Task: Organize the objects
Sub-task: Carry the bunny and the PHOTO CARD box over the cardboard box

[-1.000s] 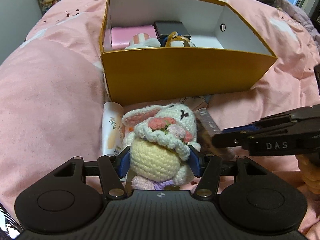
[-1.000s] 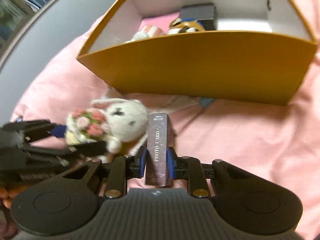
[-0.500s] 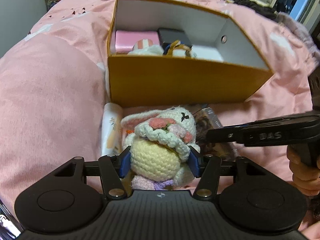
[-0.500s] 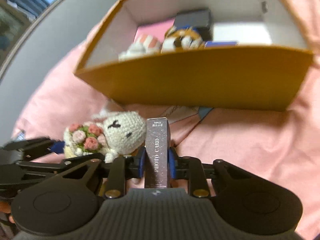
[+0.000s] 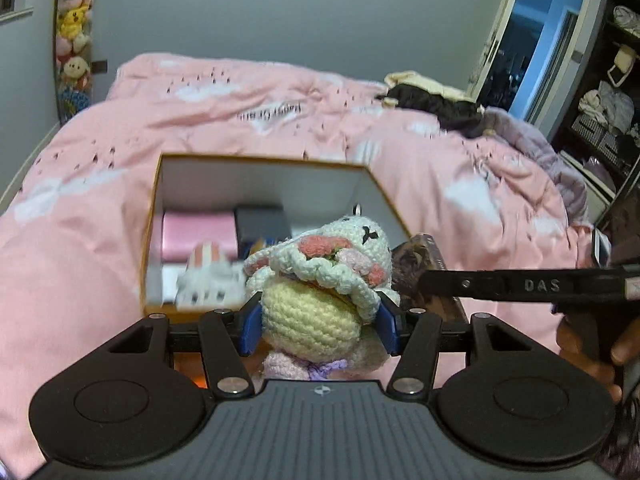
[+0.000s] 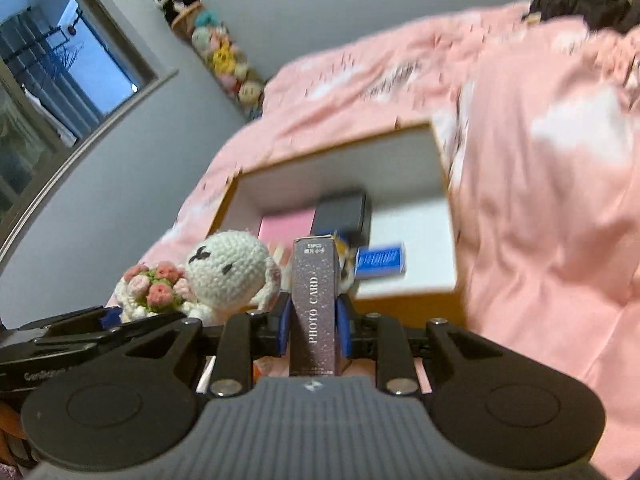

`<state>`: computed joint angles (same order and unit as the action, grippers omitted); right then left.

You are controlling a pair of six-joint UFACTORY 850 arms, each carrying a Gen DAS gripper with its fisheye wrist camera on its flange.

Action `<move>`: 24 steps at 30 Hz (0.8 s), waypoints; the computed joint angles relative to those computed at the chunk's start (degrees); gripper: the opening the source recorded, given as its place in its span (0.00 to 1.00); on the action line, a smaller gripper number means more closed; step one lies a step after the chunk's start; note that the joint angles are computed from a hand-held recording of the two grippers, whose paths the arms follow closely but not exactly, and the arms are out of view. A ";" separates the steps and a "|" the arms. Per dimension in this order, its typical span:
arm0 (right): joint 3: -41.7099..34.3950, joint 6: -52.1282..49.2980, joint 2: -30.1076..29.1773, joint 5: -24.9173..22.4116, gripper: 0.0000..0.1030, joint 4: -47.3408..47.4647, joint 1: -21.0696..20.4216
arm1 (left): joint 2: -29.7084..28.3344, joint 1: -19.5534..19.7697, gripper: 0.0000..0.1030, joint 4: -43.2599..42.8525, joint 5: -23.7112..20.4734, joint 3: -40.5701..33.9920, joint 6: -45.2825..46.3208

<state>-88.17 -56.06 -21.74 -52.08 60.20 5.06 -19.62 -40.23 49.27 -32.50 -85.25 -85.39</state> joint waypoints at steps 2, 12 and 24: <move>-1.38 0.54 -0.52 0.50 0.24 0.68 -0.26 | -1.57 1.11 0.63 0.58 2.01 -1.75 -1.26; -8.02 3.55 -5.62 6.66 0.24 0.05 1.78 | -10.09 4.04 0.63 1.71 3.88 -8.90 -11.53; -14.46 10.64 -12.97 13.01 0.24 -12.20 5.72 | -17.64 7.11 0.63 -20.95 6.11 -14.98 5.78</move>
<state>-102.63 -45.42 -34.71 -39.06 48.00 10.77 -37.26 -33.11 28.31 -26.39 -100.22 -79.61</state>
